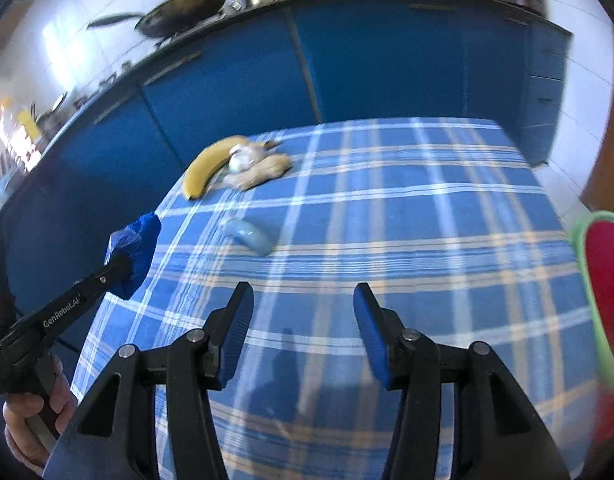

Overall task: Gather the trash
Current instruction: 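Grasp the light-blue plastic pipe fitting with the right tool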

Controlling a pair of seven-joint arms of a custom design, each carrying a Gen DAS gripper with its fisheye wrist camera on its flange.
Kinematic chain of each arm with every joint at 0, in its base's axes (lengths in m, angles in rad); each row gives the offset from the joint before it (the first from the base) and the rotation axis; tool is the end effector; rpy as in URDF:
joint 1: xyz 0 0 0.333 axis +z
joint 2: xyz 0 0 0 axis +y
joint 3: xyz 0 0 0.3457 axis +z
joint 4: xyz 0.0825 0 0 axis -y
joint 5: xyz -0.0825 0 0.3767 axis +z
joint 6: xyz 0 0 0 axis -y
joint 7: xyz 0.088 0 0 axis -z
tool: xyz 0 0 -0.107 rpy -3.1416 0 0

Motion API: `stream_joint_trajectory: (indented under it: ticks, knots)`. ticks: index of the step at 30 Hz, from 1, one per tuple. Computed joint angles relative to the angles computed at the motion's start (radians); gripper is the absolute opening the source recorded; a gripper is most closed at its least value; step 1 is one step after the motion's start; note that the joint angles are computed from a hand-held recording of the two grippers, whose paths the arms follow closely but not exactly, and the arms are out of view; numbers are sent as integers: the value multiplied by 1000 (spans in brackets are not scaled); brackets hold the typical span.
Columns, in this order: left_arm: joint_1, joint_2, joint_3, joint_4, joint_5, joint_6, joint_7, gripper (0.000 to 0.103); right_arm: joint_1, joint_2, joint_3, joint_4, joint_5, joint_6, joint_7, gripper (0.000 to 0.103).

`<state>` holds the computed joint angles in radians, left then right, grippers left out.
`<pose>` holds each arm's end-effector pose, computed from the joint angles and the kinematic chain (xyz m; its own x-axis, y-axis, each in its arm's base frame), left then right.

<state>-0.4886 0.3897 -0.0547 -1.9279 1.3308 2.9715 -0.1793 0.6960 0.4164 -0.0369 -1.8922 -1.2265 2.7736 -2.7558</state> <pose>0.5148 -0.3851 0.3580 -0.1197 -0.9720 0.2020 -0.7285 -0.0522 -0.6830 0.4925 0.4363 0.3454 -0.1126 -0.9633 -0.2437 -0.7102 0.2495 -0.6583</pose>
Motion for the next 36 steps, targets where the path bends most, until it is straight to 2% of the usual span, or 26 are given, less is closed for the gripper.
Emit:
stream_joint_trajectory:
  ticks: [3,9,18,27,31,36]
  knots:
    - [1,8,1,6,-16,-29,15,13,-20,56,16,62,77,21,-113,54]
    - [-1,42,5,41,-56,-85,57,13,-30,153,12,169,232,58,-319,54]
    - [-10,82,30,83,-93,-73,92,13,-59,273,24,317,445,62,-630,55]
    - [-37,98,59,95,-132,-59,123,13,-43,341,-11,394,582,89,-799,55]
    - [-48,94,71,91,-130,-51,116,13,-20,350,-36,408,631,85,-849,31]
    - [-60,73,79,71,-92,-40,74,13,23,337,-86,371,687,132,-860,21]
